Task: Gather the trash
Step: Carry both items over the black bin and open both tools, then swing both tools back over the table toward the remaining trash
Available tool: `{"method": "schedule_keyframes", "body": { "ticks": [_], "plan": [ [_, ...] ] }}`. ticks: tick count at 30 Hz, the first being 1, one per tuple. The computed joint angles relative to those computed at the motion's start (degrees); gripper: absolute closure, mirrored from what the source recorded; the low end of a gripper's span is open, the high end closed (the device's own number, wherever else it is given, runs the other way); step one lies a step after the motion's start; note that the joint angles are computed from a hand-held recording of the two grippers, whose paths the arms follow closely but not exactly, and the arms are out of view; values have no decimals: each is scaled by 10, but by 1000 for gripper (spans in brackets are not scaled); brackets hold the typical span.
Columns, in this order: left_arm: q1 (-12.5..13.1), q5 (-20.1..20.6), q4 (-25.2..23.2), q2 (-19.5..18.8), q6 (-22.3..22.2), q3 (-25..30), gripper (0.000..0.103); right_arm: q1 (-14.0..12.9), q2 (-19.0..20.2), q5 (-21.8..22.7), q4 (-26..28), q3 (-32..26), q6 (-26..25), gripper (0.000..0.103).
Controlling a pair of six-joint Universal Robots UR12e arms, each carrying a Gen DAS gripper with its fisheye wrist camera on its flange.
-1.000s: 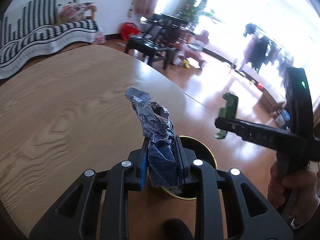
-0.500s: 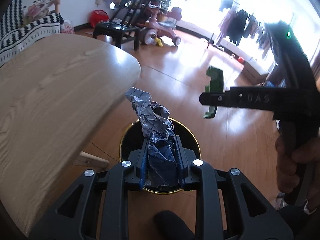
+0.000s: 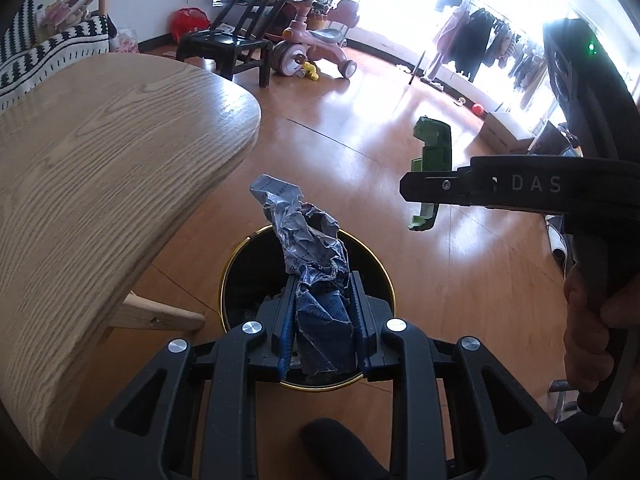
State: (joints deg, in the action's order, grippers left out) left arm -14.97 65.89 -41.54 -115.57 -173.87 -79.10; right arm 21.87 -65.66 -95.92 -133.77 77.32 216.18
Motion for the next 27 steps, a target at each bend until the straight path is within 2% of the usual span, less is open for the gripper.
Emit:
{"method": "schedule_keyframes", "body": {
  "ticks": [9,11,13,16,21,24,27],
  "plan": [
    [-1,-5,2,-1,-2,0,78,0,1,-5,8,-1,9,64],
    [-1,-8,0,-1,-2,0,76,1,1,-9,9,0,13,57],
    [0,-10,1,-1,-3,-1,63,2,-1,-14,4,2,16,44],
    [0,-12,5,0,-3,-2,51,4,-2,-22,-1,4,18,42],
    [-1,-12,10,4,-1,-6,40,7,0,-28,-3,0,19,41],
    [0,-12,15,9,4,-11,35,11,0,-45,-8,-3,15,35],
    [2,4,31,22,7,-22,30,15,2,-55,-24,-8,7,35]
  ]
}}
